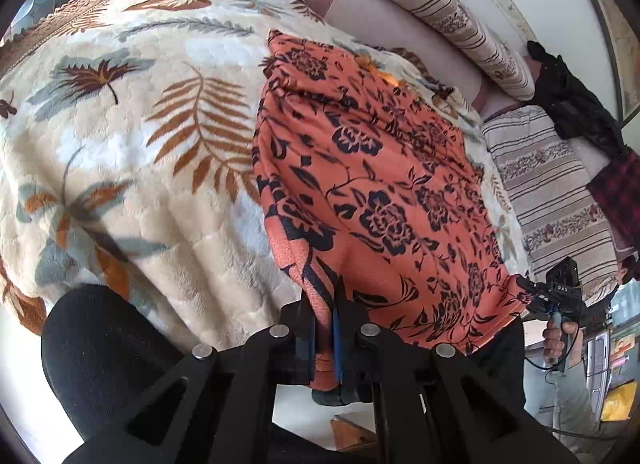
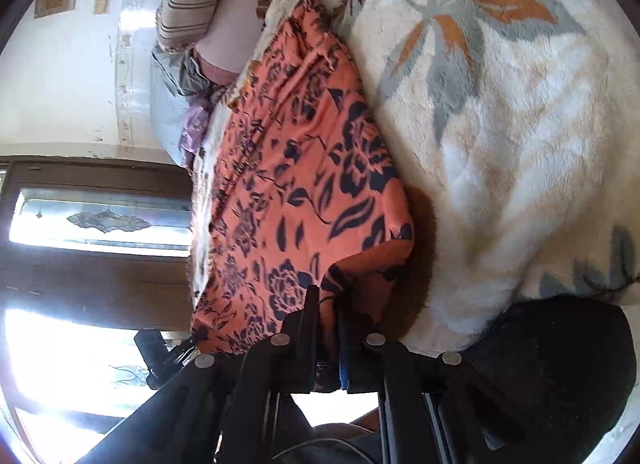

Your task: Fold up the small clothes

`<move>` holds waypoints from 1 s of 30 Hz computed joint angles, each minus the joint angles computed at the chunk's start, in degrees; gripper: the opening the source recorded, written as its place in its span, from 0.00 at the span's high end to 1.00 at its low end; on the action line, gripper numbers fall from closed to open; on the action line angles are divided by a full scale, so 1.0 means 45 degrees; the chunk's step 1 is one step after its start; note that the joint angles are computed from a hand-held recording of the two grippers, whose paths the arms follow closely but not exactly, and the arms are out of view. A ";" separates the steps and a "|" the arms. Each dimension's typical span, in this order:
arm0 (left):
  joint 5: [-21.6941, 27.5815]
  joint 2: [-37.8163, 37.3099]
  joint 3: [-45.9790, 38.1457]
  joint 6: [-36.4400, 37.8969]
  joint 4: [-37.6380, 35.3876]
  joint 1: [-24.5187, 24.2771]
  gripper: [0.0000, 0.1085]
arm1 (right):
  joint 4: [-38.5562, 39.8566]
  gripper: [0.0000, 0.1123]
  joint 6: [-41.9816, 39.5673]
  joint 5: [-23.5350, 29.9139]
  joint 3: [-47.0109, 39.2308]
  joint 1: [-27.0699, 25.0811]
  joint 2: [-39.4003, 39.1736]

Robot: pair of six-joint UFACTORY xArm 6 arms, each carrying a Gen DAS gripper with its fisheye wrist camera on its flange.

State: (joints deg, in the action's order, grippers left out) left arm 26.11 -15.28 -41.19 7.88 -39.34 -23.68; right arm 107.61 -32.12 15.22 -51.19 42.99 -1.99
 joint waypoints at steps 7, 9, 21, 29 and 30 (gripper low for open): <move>-0.0406 0.0665 -0.1382 0.1341 -0.1566 0.0054 0.94 | 0.1439 0.93 -0.1693 0.0041 -0.0498 -0.0537 -0.0254; -0.0525 0.0862 -0.1721 0.1629 -0.1922 0.0064 0.94 | 0.1929 0.93 -0.2243 -0.0010 -0.0733 -0.0727 -0.0246; -0.1238 0.3190 -0.4637 0.2623 -0.3229 0.0389 0.94 | 0.0385 0.93 -0.1642 -0.0327 -0.3170 -0.2018 0.1160; -0.1005 0.5956 -0.8009 0.2353 -0.3176 0.0953 0.94 | -0.4100 0.93 0.1992 -0.0252 -0.6794 -0.3003 0.4150; -0.0896 0.6354 -0.8504 0.2263 -0.3134 0.1019 0.94 | -0.4811 0.93 0.2578 -0.0197 -0.7302 -0.3098 0.4586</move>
State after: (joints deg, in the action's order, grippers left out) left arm 22.08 13.31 -79.45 18.06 -53.45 -19.09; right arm 85.96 -20.52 14.33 -84.05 29.05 18.64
